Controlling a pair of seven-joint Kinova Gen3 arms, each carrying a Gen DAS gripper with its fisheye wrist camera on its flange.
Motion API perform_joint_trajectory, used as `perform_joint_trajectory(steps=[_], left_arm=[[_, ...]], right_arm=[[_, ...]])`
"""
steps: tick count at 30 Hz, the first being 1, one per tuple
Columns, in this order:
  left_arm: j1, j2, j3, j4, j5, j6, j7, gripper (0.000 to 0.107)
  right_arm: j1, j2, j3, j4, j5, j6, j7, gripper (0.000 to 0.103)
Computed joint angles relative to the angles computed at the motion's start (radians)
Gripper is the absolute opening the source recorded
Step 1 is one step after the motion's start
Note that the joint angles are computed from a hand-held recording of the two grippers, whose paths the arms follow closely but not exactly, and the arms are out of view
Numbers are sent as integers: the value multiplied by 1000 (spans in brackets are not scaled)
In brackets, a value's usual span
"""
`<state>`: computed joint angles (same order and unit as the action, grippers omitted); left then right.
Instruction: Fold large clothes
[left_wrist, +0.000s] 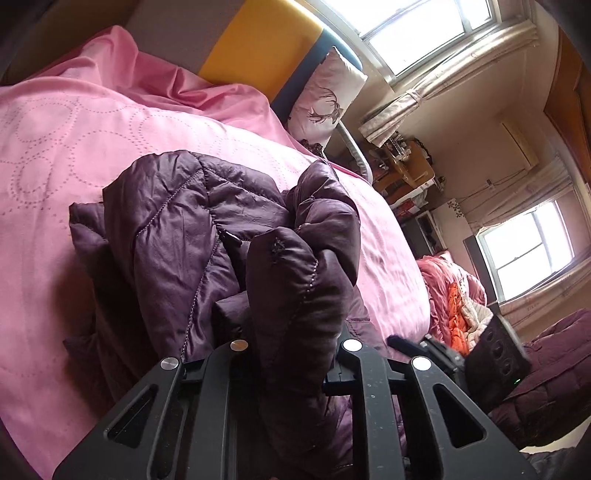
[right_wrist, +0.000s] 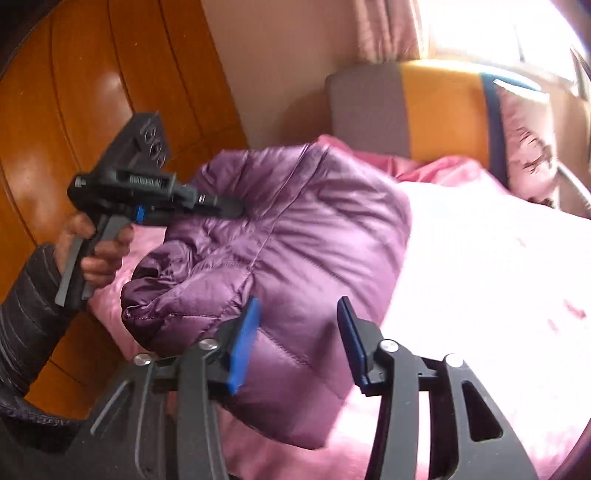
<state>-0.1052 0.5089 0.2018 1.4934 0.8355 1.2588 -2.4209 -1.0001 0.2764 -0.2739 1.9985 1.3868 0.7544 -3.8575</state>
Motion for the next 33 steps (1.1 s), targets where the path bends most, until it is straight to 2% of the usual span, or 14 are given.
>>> perform_joint_trajectory(steps=[3, 6, 8, 10, 12, 14, 17, 19, 21, 22, 27, 29, 31, 33], left_arm=[[-18, -1, 13, -21, -53, -17, 89, 16], [51, 0, -92, -34, -91, -44, 211, 23], [59, -6, -101, 0, -115, -112, 276, 32], [112, -32, -145, 55, -142, -194, 276, 37], [148, -63, -176, 126, -124, -275, 211, 37], [112, -79, -137, 184, -90, -341, 168, 37], [50, -115, -27, 242, -123, -444, 160, 38], [39, -147, -9, 281, -120, -494, 133, 42], [57, -181, -13, 315, -125, -554, 112, 46], [64, -192, -11, 327, -126, -580, 102, 47], [72, -242, 8, 408, -106, -713, 12, 48], [63, -259, 26, 446, -94, -781, -31, 57], [82, -268, 19, 479, -85, -849, -69, 64], [43, -248, 44, 487, -54, -855, -106, 64]], right_arm=[[-58, 74, 71, -100, -59, -19, 106, 40], [-197, 183, 200, -239, -173, 41, 228, 40], [-266, 268, 281, -327, -239, 86, 310, 40], [-296, 302, 321, -361, -289, 98, 391, 40], [-284, 284, 327, -343, -306, 47, 444, 40], [-203, 222, 266, -287, -284, -34, 439, 40], [-64, 87, 166, -167, -216, -156, 346, 41], [28, 10, 128, -110, -163, -224, 274, 48], [108, -34, 79, -105, -160, -229, 237, 56], [154, -48, 56, -116, -183, -207, 240, 56], [386, 55, -68, -299, -340, -141, 418, 56], [479, 138, -138, -391, -378, -127, 499, 56], [523, 216, -192, -484, -408, -63, 580, 56], [550, 298, -237, -576, -451, 9, 662, 57]])
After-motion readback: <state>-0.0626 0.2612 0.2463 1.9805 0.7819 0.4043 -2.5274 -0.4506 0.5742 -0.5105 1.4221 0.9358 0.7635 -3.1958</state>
